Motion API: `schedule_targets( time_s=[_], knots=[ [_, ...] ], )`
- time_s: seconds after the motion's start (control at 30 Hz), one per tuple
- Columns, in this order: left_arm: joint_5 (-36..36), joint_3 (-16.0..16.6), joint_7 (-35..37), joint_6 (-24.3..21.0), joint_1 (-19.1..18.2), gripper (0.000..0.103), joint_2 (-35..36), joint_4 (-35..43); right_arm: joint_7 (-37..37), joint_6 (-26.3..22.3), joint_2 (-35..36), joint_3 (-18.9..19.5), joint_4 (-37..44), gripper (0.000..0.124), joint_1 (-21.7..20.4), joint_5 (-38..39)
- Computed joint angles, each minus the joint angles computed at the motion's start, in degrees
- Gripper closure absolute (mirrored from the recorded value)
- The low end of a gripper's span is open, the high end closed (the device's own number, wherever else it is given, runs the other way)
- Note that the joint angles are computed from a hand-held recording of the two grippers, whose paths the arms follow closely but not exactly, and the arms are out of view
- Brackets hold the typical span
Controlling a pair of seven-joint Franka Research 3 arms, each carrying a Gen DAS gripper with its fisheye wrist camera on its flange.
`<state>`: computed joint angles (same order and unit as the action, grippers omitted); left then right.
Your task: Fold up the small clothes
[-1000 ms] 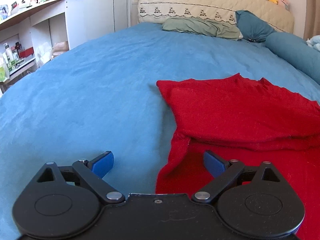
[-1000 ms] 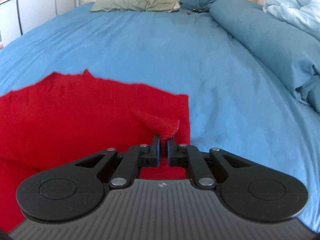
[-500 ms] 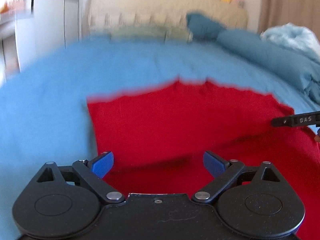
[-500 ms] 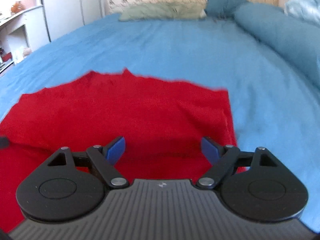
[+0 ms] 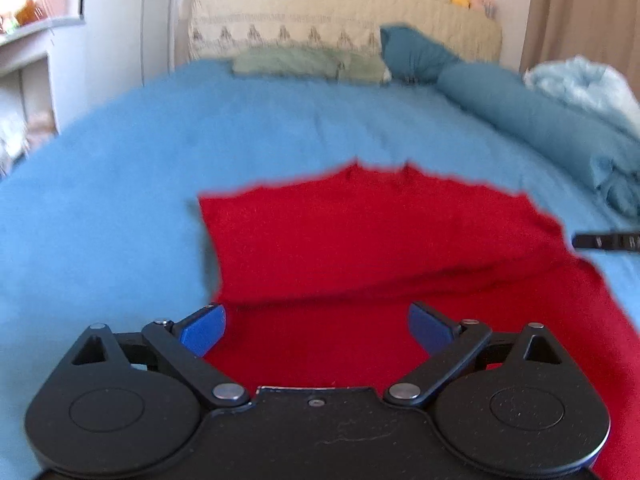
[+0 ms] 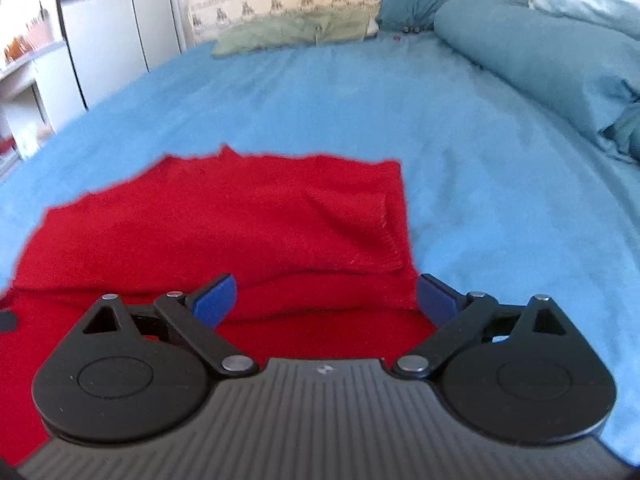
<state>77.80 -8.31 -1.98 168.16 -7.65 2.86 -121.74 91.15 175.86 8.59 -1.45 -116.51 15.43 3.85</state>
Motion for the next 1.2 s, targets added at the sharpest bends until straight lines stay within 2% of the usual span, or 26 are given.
schedule_targets(
  time_s=[0.03, 0.1, 0.2, 0.3, 0.37, 0.47, 0.63, 0.8, 0.97, 1.07, 1.2],
  knots=[
    [-0.26, -0.16, 0.15, -0.51, -0.15, 0.003, -2.53, -1.26, 0.02, 0.63, -2.83, -0.35, -2.3, 0.021, 0.15, -0.66],
    [-3.22, -1.08, 3.05, -1.86, -0.03, 0.001, -7.57, -3.71, -5.69, 0.95, -7.68, 1.9, -5.69, 0.021, -1.59, 5.09],
    [-10.42, -2.92, 9.11, -4.98, 0.06, 0.0, -15.67, -7.87, -11.07, 1.06, -15.84, 2.48, -11.05, 0.021, -1.74, 10.85],
    [-22.34, -2.68, 18.29, -6.99, -2.19, 0.0, -22.37, -12.46, -13.14, -1.69, -23.28, 2.38, -15.51, 0.021, -2.01, 12.18],
    [-26.85, -3.14, 21.16, -8.42, -3.17, 0.0, -25.6, -15.44, -13.61, -5.06, -28.21, 2.23, -18.61, 0.021, -2.53, 13.12],
    [-32.05, -5.19, 22.85, -11.46, -3.95, 0.0, -29.1, -19.65, -14.53, -8.31, -34.99, 1.87, -24.07, 0.021, -3.32, 14.13],
    [-40.93, -8.29, 20.57, -11.11, -4.61, 0.001, -34.67, -27.98, -13.82, -12.93, -46.46, 4.23, -35.24, 0.021, -7.66, 10.83],
    [-47.63, -10.6, 18.06, -12.91, -6.11, 0.01, -37.58, -33.04, -11.29, -15.78, -53.57, 6.05, -43.12, 0.021, -9.91, 9.1],
    [-49.01, -12.47, 17.43, -13.87, -6.83, 0.024, -36.69, -34.35, -7.76, -17.18, -57.39, 7.79, -48.42, 0.021, -11.06, 7.7],
    [-49.9, -12.33, 17.63, -14.71, -7.73, 0.035, -35.86, -34.56, -5.78, -18.7, -58.11, 8.04, -49.82, 0.029, -11.21, 7.09],
    [-51.84, -11.74, 18.81, -17.38, -9.68, 0.037, -35.66, -34.88, -2.46, -19.69, -59.36, 9.04, -51.04, 0.035, -11.51, 6.07]
  ],
)
